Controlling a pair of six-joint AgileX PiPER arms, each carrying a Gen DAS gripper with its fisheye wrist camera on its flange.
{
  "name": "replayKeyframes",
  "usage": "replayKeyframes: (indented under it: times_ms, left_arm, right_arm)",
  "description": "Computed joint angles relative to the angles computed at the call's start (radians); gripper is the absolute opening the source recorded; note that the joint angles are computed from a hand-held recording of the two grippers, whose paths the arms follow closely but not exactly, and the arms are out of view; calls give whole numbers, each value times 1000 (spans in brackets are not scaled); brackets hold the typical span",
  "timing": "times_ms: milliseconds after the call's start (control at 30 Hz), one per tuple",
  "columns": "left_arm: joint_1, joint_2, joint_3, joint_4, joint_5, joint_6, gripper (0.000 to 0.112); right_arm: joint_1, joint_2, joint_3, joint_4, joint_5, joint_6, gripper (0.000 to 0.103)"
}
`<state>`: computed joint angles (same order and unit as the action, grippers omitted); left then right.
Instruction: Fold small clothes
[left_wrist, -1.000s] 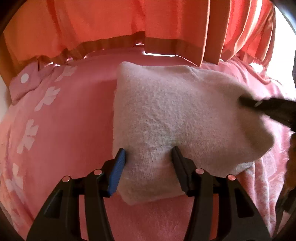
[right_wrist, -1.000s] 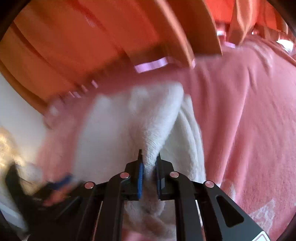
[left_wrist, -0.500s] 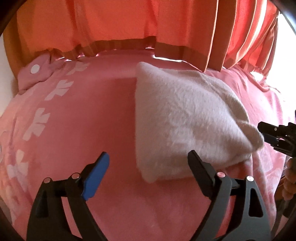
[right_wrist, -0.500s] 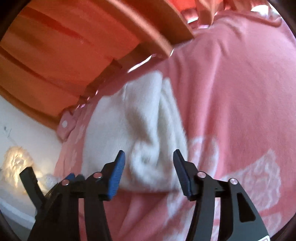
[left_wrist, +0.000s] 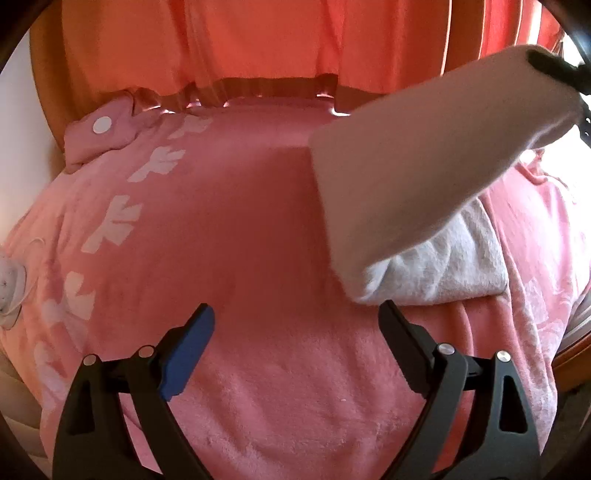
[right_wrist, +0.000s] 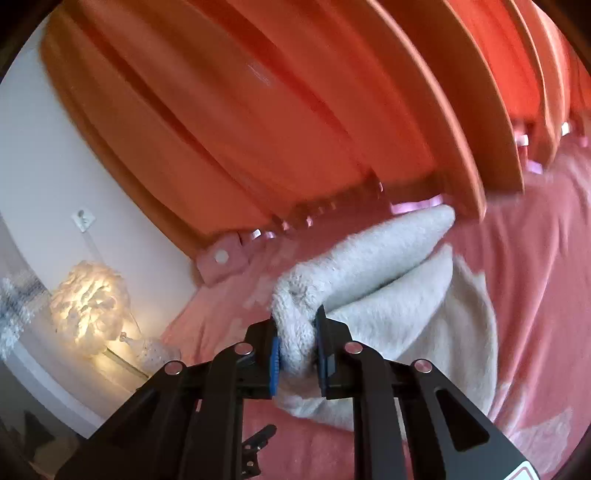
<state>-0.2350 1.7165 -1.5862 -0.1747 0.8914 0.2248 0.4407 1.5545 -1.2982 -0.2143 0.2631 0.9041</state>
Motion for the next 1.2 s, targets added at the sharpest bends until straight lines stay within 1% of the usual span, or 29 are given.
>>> replayKeyframes:
  times_ms: [33,67,100,133,167,200,233,267,300,333,367,400,433,467,500,567,600,700,733,767,800,867,933,1000,1033,1067,1100,1133,1200]
  left_arm:
    - [1,1,-2,-4,1,0,88]
    - [2,4,-5,-11,3,2,88]
    - [3,10,-10,-17,7,5,88]
    - [3,17,-16,-22,9,6,88]
    - [2,22,-20,-25,9,6,88]
    - [-5,31,-29,-25,10,1,88]
    - [-13,42,-43,-24,15,-6,88]
    - [-21,52,-58,-24,21,-13,88]
    - [-31,65,-83,-29,31,-18,88]
    - [-40,77,-109,-34,40,-25,88]
    - [-48,87,-133,-38,48,-32,88]
    - [-59,99,-166,-49,54,-37,89]
    - [-71,109,-192,-47,56,-45,90]
    - [-86,118,-214,-36,56,-58,92]
    - [-111,135,-246,-9,53,-83,92]
    - [-145,175,-297,29,66,-124,92]
    - [-158,192,-314,44,69,-139,92]
    - [-201,253,-355,123,88,-206,92]
    - [-208,268,-361,139,96,-225,92]
    - [-211,288,-370,144,108,-242,92]
    - [-212,294,-365,146,108,-251,92]
    - [-211,287,-330,151,78,-270,94]
    - [-207,290,-331,145,75,-268,95]
    - [-205,291,-337,142,81,-268,95]
    - [-204,293,-341,140,85,-266,95]
    - [-202,294,-346,137,91,-265,95]
    - [-199,295,-350,133,97,-265,95]
    - [-195,297,-357,125,102,-263,95]
    - [-181,297,-372,85,116,-247,94]
  right_arm:
    - [-2,-3,54,-82,16,100,14]
    - [-3,4,89,-128,58,167,14]
    - [-16,37,127,-134,103,202,14]
    - [-37,99,173,-100,107,202,14]
    - [-59,140,220,-26,72,161,14]
    - [-77,163,281,43,-3,125,14]
    - [-85,145,338,73,-88,129,14]
    - [-85,111,381,62,-134,144,16]
    - [-82,87,390,11,-139,193,18]
    - [-73,63,381,-79,-105,276,23]
    - [-52,37,354,-179,-30,354,26]
    - [-23,22,321,-279,53,433,26]
    - [2,14,302,-378,111,516,26]
    - [32,0,267,-453,182,560,26]
    - [49,-6,241,-488,212,569,26]
    - [42,-24,220,-466,189,487,26]
    - [37,3,181,-399,193,393,26]
    - [4,181,57,-120,233,99,26]
    - [-10,232,33,-21,244,14,22]
    - [-19,256,43,38,216,-30,18]
    - [-25,240,57,57,199,-49,17]
    - [-30,204,71,52,195,-35,18]
    - [-40,160,104,52,182,-22,19]
    - [-52,113,148,26,148,17,22]
    - [-61,98,161,41,136,16,28]
    - [-82,80,190,74,99,10,41]
    - [-102,66,221,67,64,40,49]
    - [-109,55,236,20,53,107,59]
    - [-118,53,250,-93,62,247,63]
